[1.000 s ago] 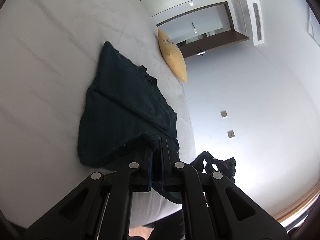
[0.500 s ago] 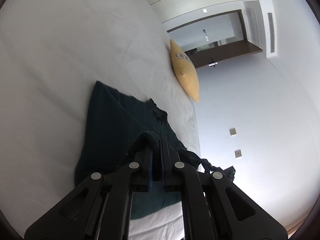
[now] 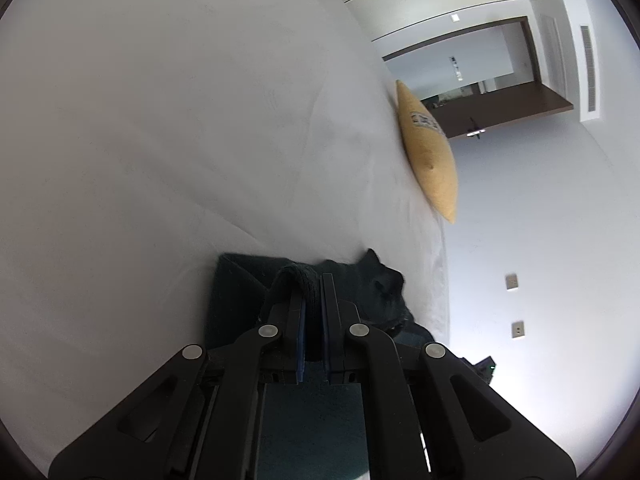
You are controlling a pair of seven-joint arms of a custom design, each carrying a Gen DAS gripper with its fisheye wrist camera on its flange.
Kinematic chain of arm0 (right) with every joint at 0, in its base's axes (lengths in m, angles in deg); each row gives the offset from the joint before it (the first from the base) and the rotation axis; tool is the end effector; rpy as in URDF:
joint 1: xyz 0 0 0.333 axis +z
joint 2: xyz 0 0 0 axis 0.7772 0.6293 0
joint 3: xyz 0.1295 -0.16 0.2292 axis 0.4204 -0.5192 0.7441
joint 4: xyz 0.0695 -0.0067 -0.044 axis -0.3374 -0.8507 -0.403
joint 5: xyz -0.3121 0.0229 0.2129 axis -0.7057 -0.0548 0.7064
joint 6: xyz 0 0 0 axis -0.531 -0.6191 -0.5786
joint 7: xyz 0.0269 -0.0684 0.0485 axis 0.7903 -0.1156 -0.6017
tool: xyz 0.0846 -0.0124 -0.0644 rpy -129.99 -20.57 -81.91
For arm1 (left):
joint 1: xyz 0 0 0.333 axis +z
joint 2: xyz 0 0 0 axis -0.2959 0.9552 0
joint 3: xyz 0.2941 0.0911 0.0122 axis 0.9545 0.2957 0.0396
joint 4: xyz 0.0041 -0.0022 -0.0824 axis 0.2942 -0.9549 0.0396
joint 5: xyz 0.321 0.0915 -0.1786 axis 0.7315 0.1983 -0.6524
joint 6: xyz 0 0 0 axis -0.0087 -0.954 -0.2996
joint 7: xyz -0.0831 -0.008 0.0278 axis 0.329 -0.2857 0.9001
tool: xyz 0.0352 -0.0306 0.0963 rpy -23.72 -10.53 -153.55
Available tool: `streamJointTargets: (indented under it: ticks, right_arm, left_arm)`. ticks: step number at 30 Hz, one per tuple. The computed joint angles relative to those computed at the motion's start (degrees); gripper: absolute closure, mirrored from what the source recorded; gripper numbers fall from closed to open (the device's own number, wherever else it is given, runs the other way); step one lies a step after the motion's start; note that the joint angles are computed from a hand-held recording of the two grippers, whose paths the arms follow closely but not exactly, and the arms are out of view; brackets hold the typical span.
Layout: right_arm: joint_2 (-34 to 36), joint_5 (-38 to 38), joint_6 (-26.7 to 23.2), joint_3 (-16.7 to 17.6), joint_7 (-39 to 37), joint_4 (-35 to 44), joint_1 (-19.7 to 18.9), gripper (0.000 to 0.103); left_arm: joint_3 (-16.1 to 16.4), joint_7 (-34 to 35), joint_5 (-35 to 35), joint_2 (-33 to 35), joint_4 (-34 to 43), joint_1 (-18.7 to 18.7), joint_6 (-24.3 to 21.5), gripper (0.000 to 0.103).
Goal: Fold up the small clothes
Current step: 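Lift the hem with both tools and fold it toward the collar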
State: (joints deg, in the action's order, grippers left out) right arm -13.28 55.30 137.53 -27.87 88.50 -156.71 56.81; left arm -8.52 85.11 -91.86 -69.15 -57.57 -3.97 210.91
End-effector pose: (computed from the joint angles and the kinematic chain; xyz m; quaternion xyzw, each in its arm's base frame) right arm 0.7136 0.1512 0.4858 -0.4664 0.7812 0.0706 0.4089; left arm 0.6596 0.0494 0.4298 0.7859 -0.4095 0.4521 0.1011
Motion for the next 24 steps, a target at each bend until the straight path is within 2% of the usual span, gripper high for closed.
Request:
streamJointTargets:
  ticks: [4, 6, 7, 8, 9, 10, 18, 21, 24]
  right_arm:
    - [1.7, -3.1, -0.9, -1.5, 2.4, 2.4, 1.1, 0.093]
    - [2.2, -5.9, -1.2, -2.9, 5.2, 3.0, 2.1, 0.086]
    - [2.3, -6.9, -1.7, -3.3, 6.6, 3.0, 2.3, 0.08]
    - [2.1, -6.1, -1.5, -2.4, 6.1, 2.6, 1.6, 0.066]
    - [2.0, -4.9, -0.4, -1.2, 4.7, 2.1, 0.8, 0.059]
    - [1.4, -4.6, 0.5, -0.9, 3.8, 1.3, 0.6, 0.057]
    - [-6.3, -5.5, 4.3, -0.5, -2.3, -6.4, 1.5, 0.057]
    - [-8.6, -5.6, 3.5, 0.1, -6.5, -8.2, 2.5, 0.057]
    - [-10.5, -10.0, 2.9, -1.5, -6.3, -10.2, 5.5, 0.057]
  left_arm:
    - [0.0, -1.8, 2.8, 3.3, 1.9, -0.2, 0.3, 0.098]
    - [-1.0, -1.1, 1.3, 4.2, 1.7, 0.9, -0.1, 0.098]
    - [-1.6, 0.0, -0.4, 4.3, 1.4, 1.5, -0.3, 0.097]
    - [-1.7, 0.7, -1.1, 4.0, 1.1, 1.9, -0.4, 0.097]
    - [-1.6, 0.7, -0.8, 3.7, 0.9, 1.8, -0.4, 0.097]
    - [-1.2, 0.3, 0.2, 3.0, 0.5, 1.5, -0.2, 0.096]
    - [1.7, -0.8, 1.4, -6.4, -8.3, -0.3, 7.0, 0.096]
    - [1.6, 1.5, 2.9, -7.4, -8.7, -2.1, 5.3, 0.096]
    - [1.4, 1.1, 7.0, -7.8, -9.8, -4.6, 4.5, 0.096]
